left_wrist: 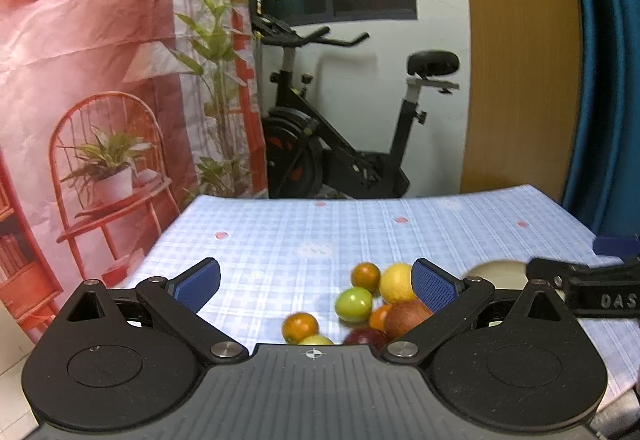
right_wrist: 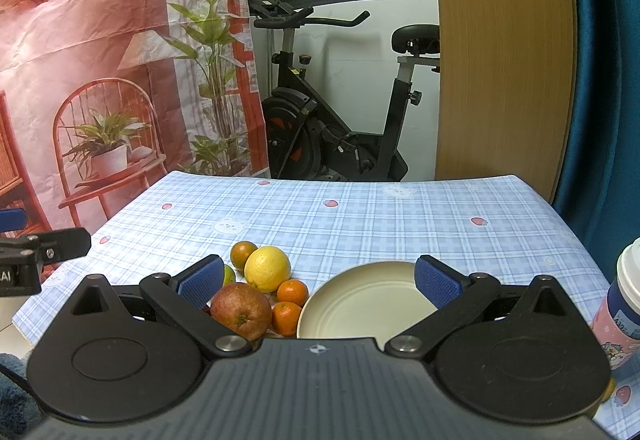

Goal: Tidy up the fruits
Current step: 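Move the left gripper down onto the yellow lemon and close it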

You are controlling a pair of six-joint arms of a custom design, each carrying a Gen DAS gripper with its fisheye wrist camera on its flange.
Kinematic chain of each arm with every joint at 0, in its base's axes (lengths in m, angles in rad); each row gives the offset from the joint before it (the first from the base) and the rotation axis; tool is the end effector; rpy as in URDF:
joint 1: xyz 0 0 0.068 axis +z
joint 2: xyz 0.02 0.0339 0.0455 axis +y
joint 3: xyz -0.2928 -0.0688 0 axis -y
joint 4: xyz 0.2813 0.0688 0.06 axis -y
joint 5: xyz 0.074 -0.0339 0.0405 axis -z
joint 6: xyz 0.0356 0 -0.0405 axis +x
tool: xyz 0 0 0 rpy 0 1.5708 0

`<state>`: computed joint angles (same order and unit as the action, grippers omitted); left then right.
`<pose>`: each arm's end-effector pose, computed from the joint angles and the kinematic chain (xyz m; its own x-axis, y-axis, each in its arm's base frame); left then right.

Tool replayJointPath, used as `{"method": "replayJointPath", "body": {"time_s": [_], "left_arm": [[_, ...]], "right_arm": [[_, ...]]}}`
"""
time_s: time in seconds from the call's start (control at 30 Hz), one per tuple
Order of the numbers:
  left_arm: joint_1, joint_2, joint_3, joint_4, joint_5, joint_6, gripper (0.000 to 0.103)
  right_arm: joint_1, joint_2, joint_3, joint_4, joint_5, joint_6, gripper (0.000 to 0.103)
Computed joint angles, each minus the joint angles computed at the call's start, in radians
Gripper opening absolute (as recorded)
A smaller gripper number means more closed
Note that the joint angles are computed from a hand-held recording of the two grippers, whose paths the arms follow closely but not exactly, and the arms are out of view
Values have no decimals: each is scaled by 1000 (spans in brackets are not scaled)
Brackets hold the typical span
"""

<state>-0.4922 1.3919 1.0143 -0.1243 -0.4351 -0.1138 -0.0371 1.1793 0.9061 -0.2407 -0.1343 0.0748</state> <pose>0.3109 -0.1497 0.3026 -0.4329 0.1153 -0.8940 0.0541 0.9933 0.1019 0.2905 -0.0060 0.3123 -0.4958 0.0925 -0.8635 -0.0428 0.9905 0.1307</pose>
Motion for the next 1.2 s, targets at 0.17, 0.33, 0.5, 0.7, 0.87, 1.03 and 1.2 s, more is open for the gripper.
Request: {"method": "replayJointPath", "body": {"time_s": [0.17,0.33,0.5,0.7,0.87,1.03,1.2], "left_arm": [[34,6,-14,52,27,-39,102],[46,33,-18,107,7,-46,102],[66,59,-25,165,23,-53,93],[73,94,-34,232,23,-38,88],[98,122,-34,220,124,-55,87],[124,148,-26,171,212,-72,87],[158,173,-8,120,292,-99,88]], "right_arm": [[-4,0,-33,51,-27,-15,103],[-20,0,-87,186,-95,-40,103],[-34,52,-109,312,-128,-38,103],[-57,147,-128,478,-227,-12,103],[-37,216,-131,567,-229,-25,103],[-25,263,-119,513,-288,-57,103],[-9,262,-137,471,-252,-124,103]]}}
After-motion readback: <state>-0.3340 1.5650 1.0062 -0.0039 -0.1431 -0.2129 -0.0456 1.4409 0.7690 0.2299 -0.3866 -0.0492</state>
